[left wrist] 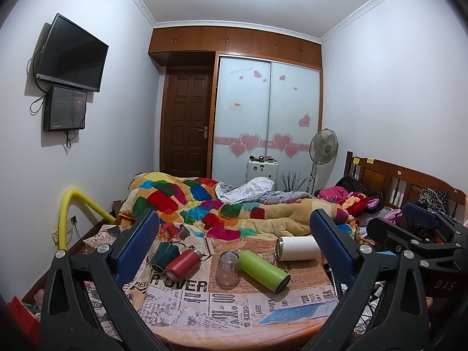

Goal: Flip cup upright

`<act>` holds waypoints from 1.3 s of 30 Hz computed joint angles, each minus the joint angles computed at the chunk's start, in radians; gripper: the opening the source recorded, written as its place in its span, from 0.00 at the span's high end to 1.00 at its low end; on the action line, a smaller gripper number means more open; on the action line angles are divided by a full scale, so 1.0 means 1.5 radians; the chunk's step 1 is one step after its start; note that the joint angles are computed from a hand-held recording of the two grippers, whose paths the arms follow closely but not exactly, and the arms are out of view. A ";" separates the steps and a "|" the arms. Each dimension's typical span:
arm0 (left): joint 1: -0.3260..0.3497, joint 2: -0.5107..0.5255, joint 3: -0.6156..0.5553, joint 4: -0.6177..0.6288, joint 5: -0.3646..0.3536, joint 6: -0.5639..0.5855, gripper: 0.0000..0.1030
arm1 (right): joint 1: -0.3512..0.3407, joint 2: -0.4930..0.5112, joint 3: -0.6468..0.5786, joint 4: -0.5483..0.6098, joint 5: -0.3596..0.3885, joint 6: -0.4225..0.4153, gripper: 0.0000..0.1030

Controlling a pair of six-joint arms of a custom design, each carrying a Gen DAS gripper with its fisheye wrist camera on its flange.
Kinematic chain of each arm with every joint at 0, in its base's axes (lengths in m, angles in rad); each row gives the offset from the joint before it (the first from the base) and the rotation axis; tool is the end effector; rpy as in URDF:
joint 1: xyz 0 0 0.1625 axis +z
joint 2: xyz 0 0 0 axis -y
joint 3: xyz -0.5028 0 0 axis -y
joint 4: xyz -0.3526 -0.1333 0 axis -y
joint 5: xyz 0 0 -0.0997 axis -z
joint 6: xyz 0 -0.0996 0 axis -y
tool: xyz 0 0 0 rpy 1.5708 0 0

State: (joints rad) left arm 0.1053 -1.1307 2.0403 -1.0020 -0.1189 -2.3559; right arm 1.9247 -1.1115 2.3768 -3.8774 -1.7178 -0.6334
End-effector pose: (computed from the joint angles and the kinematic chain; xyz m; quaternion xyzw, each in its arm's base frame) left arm -0.4014 -0.2759 0.2387 0.1656 0.6914 -0.6305 0.3115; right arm 0.2723 -0.3944 0.3132 0.3778 -0.7792 0.4824 0.1322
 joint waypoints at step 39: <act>0.002 0.001 0.001 -0.018 0.001 0.014 0.00 | 0.004 -0.004 -0.008 0.018 -0.007 0.000 0.00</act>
State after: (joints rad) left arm 0.1082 -1.1298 2.0415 -1.0283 -0.1173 -2.3347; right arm 1.9310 -1.1179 2.3651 -3.8498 -1.7281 -0.6330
